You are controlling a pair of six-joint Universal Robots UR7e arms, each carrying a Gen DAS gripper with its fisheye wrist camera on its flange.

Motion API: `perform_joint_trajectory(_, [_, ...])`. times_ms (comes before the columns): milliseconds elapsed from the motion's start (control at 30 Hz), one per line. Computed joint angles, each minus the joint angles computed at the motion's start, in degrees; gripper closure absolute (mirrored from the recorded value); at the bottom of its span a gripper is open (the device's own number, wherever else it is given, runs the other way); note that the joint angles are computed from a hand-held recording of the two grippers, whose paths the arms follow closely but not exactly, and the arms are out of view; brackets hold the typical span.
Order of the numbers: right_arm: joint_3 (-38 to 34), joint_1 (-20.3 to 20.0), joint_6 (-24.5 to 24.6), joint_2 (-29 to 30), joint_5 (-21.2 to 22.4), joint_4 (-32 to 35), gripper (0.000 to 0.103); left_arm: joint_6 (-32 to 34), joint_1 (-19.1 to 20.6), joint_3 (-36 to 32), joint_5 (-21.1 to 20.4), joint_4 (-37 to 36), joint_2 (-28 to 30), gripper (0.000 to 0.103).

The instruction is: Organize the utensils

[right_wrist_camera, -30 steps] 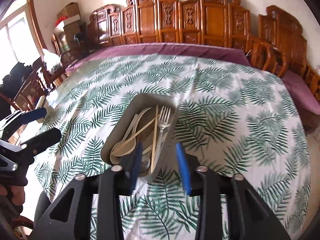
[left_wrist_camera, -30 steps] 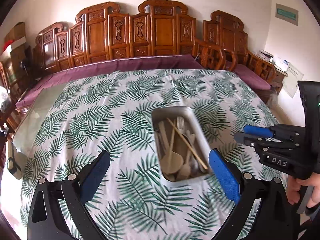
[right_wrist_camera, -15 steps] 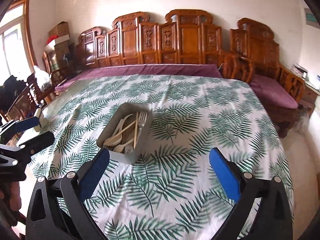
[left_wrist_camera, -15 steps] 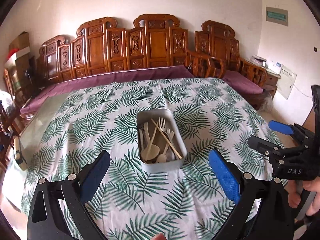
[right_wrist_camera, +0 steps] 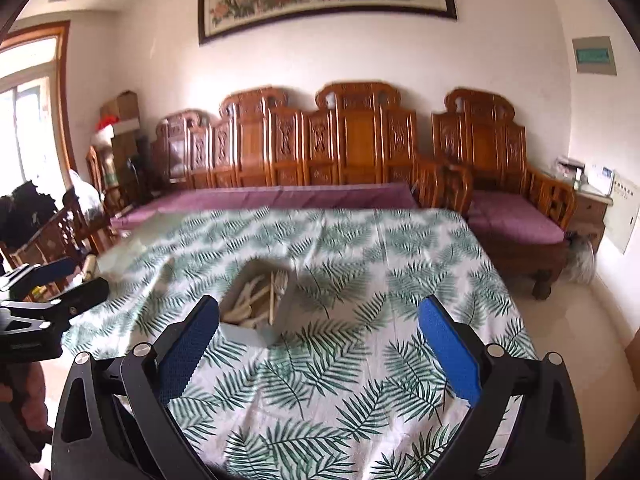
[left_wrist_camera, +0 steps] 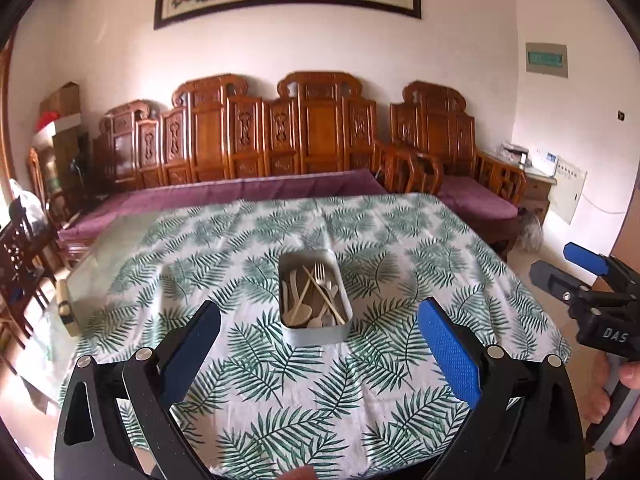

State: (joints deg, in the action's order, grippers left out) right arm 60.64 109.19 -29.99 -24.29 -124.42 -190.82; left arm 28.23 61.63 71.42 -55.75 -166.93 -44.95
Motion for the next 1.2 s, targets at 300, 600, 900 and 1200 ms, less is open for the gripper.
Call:
perform_joint_trajectory(300, [3.6,2.0,-1.8,-1.5,0.4,-5.8,0.003,0.5,-1.4,4.1,-0.2,-4.3,-3.4,0.008])
perform_joint_trajectory(600, [3.9,2.7,-3.0,-1.4,-0.5,-7.9,0.003,0.8,-1.6,5.4,-0.7,-6.2,-4.2,0.008])
perform_joint_trajectory(900, [3.9,2.5,-2.3,-1.2,-0.7,-7.8,0.003,0.9,-1.6,5.8,-0.7,-6.6,-4.3,0.008])
perform_joint_trajectory(1200, [3.8,2.4,-2.1,-1.1,-0.7,-7.8,0.003,0.8,-1.6,5.9,-0.5,-6.7,-4.2,0.008])
